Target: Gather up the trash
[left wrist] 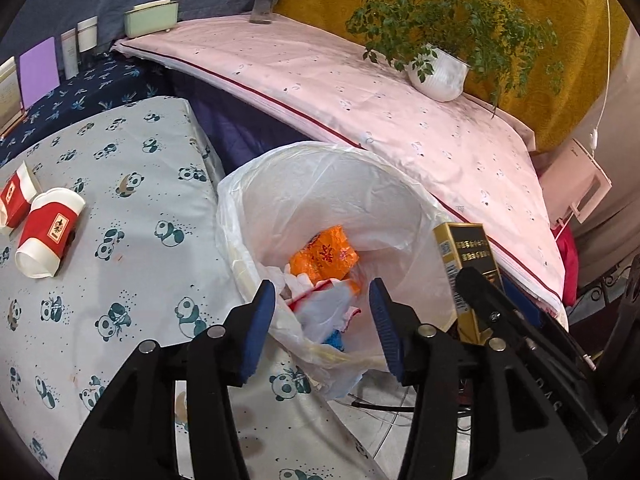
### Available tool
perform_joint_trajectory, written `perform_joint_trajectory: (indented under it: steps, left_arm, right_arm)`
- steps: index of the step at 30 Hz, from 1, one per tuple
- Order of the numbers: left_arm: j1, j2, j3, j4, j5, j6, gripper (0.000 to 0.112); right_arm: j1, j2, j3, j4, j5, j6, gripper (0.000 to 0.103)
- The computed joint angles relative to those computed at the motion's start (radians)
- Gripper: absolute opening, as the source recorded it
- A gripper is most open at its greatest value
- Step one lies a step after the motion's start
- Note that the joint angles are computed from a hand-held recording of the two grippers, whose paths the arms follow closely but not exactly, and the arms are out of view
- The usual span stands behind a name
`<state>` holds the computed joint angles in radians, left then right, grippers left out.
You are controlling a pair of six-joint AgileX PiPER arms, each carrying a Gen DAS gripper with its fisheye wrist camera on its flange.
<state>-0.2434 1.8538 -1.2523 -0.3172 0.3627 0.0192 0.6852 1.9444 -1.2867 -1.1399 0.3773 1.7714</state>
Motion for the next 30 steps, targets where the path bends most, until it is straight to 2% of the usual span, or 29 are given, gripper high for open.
perform_joint_trajectory:
  steps: [12, 19, 26, 28, 30]
  left_arm:
    - [0.039, -0.03, 0.049, 0.107, -0.024, -0.1, 0.047]
    - [0.07, -0.04, 0.073, 0.143, -0.034, -0.129, 0.048]
    - [0.108, -0.041, 0.09, 0.192, -0.051, -0.169, 0.057]
    - [0.12, -0.042, 0.098, 0.202, -0.057, -0.177, 0.059]
    - [0.137, -0.045, 0.109, 0.215, -0.065, -0.192, 0.067]
  right_arm:
    - [0.0, 0.044, -0.085, 0.076, 0.0, -0.106, 0.057]
    - [-0.003, 0.101, -0.179, 0.181, 0.017, -0.235, 0.057]
    - [-0.009, 0.182, -0.299, 0.317, 0.039, -0.386, 0.057]
    - [-0.004, 0.197, -0.325, 0.311, 0.053, -0.377, 0.057]
    - [-0.001, 0.205, -0.342, 0.318, 0.053, -0.388, 0.057]
